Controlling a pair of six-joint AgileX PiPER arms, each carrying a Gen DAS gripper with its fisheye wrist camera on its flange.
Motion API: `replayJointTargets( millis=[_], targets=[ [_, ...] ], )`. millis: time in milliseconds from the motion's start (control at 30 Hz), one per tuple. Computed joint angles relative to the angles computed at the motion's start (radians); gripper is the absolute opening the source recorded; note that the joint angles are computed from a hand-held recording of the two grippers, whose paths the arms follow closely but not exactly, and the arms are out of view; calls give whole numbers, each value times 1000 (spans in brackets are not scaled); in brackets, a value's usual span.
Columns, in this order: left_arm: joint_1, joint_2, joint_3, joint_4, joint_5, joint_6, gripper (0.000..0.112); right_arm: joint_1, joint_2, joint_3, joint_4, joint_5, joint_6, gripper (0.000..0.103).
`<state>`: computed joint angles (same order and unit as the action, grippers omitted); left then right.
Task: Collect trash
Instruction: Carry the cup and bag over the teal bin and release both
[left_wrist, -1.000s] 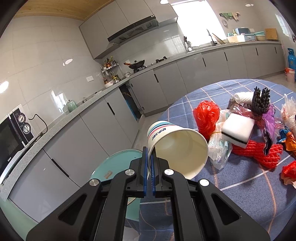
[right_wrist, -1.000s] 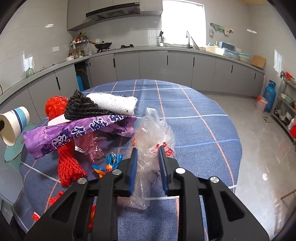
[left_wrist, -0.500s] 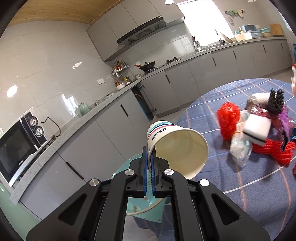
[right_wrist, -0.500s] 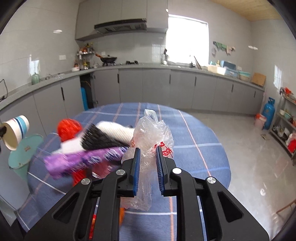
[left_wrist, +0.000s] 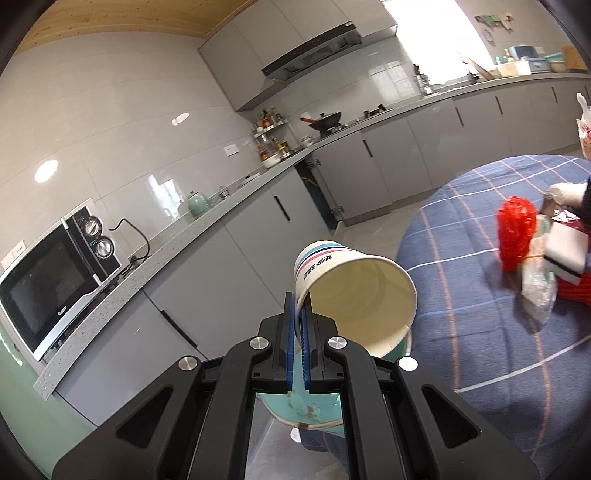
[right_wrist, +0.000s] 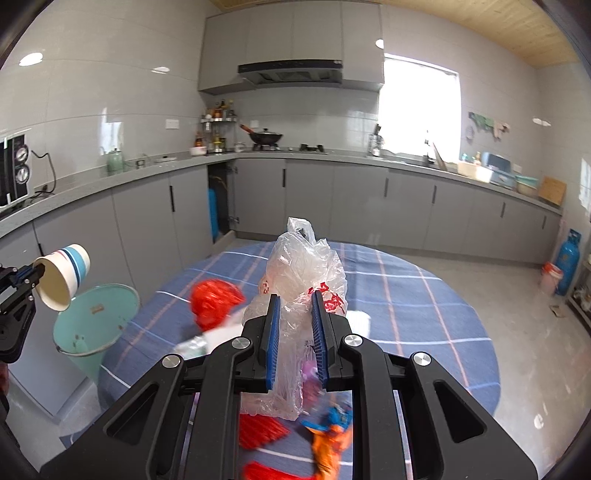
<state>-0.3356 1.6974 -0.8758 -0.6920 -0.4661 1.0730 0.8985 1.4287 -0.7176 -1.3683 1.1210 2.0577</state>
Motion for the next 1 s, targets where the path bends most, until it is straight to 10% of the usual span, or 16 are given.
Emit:
replayJointTargets(
  millis=[1000],
  targets=[
    [171, 175, -221, -90, 96, 93, 3, -135, 403, -469, -46, -324, -253, 17]
  ],
)
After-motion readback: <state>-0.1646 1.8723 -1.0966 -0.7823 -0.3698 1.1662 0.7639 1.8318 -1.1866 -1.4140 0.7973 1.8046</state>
